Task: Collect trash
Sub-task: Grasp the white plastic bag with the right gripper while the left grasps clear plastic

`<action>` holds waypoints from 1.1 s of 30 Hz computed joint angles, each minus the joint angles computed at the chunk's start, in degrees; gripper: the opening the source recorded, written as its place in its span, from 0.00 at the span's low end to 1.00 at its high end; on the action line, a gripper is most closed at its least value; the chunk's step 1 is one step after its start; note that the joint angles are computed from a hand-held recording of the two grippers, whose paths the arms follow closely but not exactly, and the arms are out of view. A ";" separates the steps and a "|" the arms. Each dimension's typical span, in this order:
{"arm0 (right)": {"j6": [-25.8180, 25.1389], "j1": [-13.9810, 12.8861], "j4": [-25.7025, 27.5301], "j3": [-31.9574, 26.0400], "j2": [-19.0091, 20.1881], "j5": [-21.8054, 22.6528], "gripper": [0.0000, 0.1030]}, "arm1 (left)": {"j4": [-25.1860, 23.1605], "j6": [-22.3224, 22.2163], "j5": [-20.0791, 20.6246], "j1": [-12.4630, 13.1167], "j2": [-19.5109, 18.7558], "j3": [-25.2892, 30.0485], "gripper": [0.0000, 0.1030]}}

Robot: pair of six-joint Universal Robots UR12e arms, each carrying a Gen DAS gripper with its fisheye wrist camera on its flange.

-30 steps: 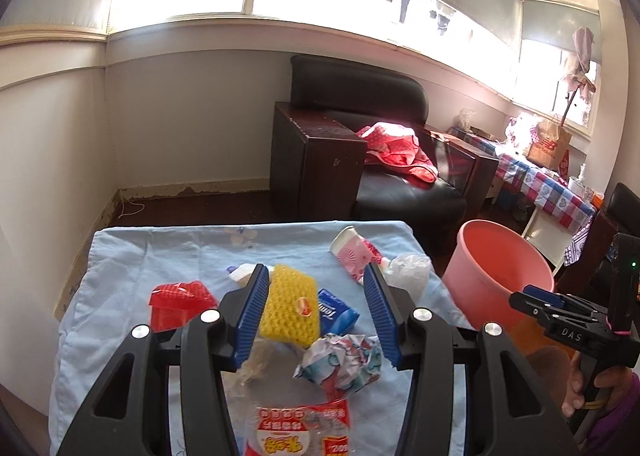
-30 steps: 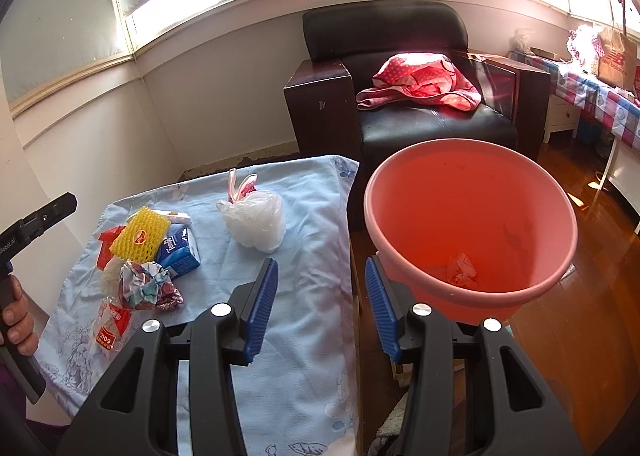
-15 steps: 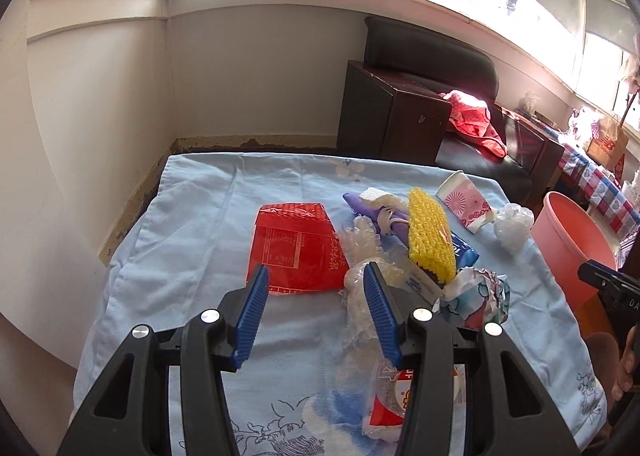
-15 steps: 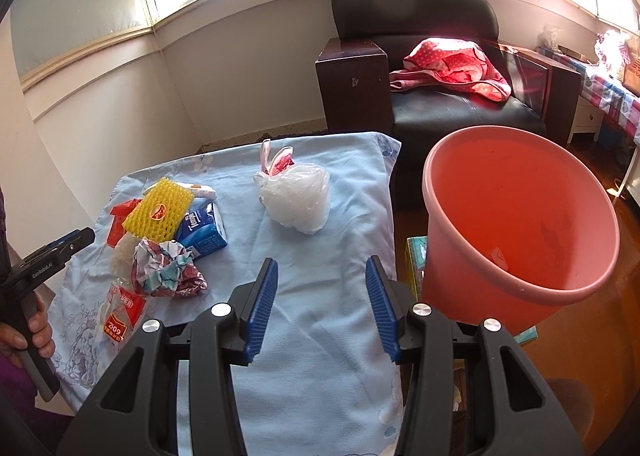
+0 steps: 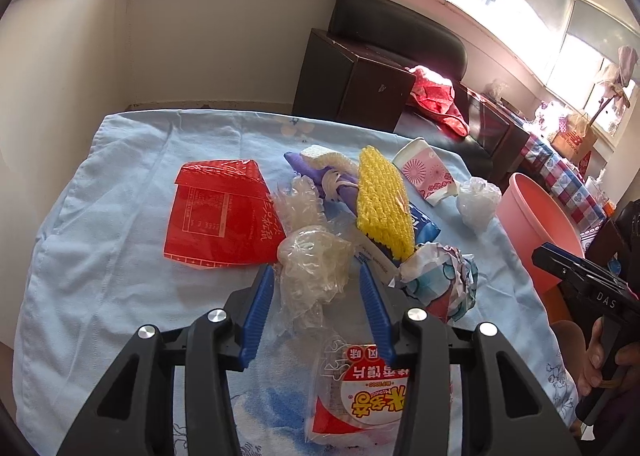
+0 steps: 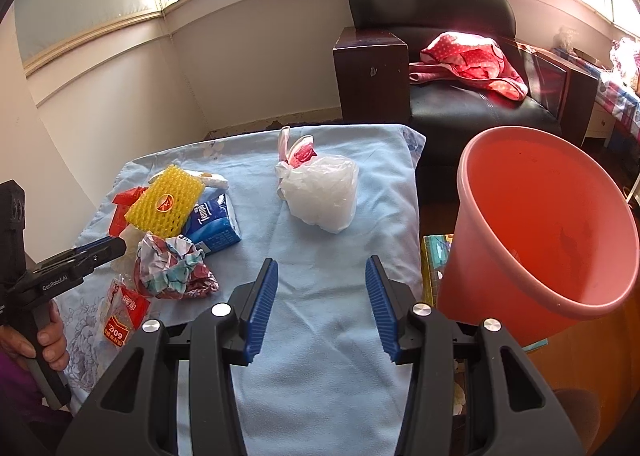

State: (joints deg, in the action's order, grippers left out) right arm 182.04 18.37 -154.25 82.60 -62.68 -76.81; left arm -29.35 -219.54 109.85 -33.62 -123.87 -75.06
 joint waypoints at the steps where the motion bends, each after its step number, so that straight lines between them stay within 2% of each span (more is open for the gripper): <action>1: -0.14 0.00 0.10 -0.31 0.19 0.23 0.45 | -0.06 -0.05 -0.67 0.12 -0.02 -0.04 0.25; 4: -0.11 -0.05 0.13 -1.39 0.86 1.10 0.45 | 0.63 -1.09 -1.36 0.42 0.16 -0.57 0.16; 11: 0.12 -0.21 0.36 -4.51 2.87 1.66 0.45 | 4.02 -0.90 -1.00 0.35 1.03 -2.27 0.13; 19: 0.12 -0.03 3.34 -9.56 6.08 1.76 0.45 | 9.47 -0.36 0.04 0.25 2.52 -4.78 0.12; 22: 1.55 -0.46 6.48 -11.83 7.43 3.64 0.56 | 9.79 -0.72 0.34 0.23 2.72 -4.92 0.12; 28: 1.07 -0.59 7.57 -13.70 9.06 5.06 0.56 | 9.56 -1.20 0.44 0.30 2.79 -4.92 0.12; 30: -0.12 -0.44 7.19 -13.27 8.85 5.16 0.56 | 9.61 -1.13 0.51 0.31 2.78 -4.90 0.12; 32: -0.80 -0.25 6.18 -12.40 8.43 4.79 0.43 | 9.46 -1.11 0.84 0.20 2.72 -4.72 0.12; 33: -1.16 -0.19 6.09 -12.06 8.21 4.65 0.40 | 9.42 -1.01 0.97 0.15 2.69 -4.61 0.12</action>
State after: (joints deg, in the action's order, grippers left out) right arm 180.89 18.18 -148.16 70.54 -54.47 -72.16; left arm -19.93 -220.56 110.82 -33.47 -121.18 -79.67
